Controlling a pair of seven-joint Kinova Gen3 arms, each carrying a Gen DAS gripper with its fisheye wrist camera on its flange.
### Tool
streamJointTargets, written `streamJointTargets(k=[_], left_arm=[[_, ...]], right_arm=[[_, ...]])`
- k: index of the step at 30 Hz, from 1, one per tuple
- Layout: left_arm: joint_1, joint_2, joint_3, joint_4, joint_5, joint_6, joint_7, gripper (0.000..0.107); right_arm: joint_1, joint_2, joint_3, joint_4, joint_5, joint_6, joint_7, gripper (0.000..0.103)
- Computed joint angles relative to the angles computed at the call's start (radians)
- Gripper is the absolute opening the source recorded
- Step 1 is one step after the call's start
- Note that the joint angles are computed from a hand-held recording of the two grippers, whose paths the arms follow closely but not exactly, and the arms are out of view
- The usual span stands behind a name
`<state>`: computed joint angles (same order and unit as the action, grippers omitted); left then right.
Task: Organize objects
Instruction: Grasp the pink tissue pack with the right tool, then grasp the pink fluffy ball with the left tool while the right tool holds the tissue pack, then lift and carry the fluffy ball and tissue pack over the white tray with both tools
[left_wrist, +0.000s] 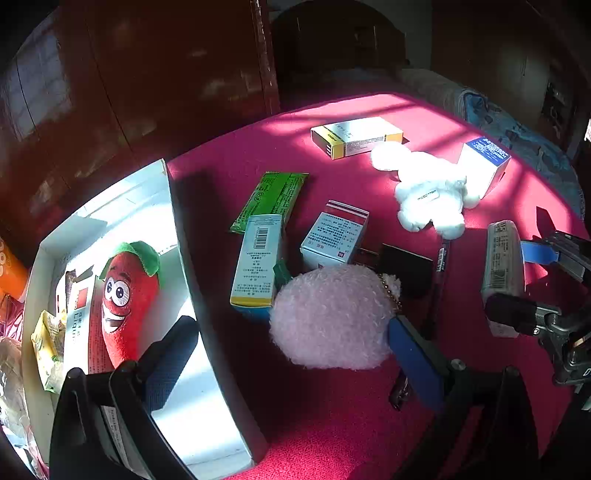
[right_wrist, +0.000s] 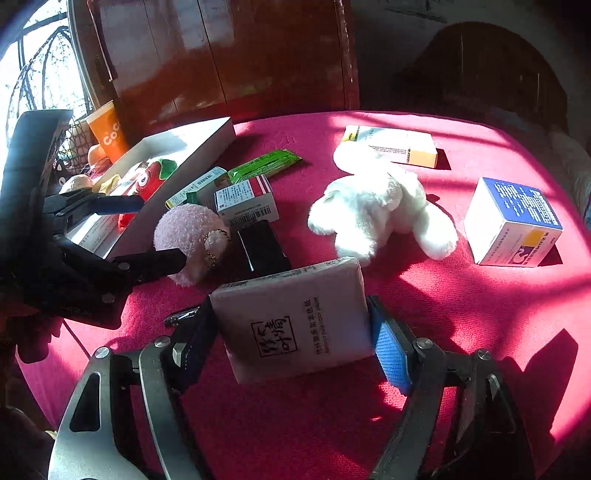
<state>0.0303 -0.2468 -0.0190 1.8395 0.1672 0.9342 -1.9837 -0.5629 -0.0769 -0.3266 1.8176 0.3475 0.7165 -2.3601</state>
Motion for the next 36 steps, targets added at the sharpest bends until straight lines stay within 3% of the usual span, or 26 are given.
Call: streamJointTargets(k=[3,7,13,18,19,20,21,28,36], left_arm=[[-0.011,0.01,0.042,-0.014,-0.036,-0.002,0.086,0.102],[0.011,-0.04,0.093,0.021,-0.108,-0.074,0.138,0.102],[0.03,-0.003,0.152,0.016,-0.199,-0.047,0.237,0.102],[0.048,0.034,0.102,0.022,-0.149,-0.045,0.243,0.096],[0.044,0.029,0.103,0.032,-0.149,-0.064,0.246,0.088],[0.054,0.027,0.087,0.035,-0.132,-0.07,0.24,0.071],[0.054,0.032,0.073,0.033,-0.111,-0.066,0.234,0.066],[0.078,-0.063,0.026,0.081,-0.021,-0.109,0.162,0.063],[0.12,-0.169,-0.152,0.041,0.208,-0.027,0.014,0.063]], right_arm=[[0.03,-0.071,-0.001,0.04,-0.001,0.002,-0.051,0.078],[0.078,-0.139,-0.014,0.067,-0.027,-0.011,-0.058,0.078],[0.129,-0.177,-0.035,0.082,-0.087,-0.044,-0.018,0.078],[0.15,-0.184,-0.05,0.093,-0.118,-0.062,0.007,0.078],[0.154,-0.187,-0.05,0.095,-0.124,-0.065,0.011,0.078],[0.157,-0.189,-0.051,0.097,-0.128,-0.068,0.014,0.078],[0.161,-0.192,-0.053,0.099,-0.131,-0.068,0.017,0.078],[0.212,-0.223,-0.084,0.11,-0.125,-0.081,-0.014,0.078],[0.284,-0.258,-0.135,0.104,-0.091,-0.066,-0.097,0.078]])
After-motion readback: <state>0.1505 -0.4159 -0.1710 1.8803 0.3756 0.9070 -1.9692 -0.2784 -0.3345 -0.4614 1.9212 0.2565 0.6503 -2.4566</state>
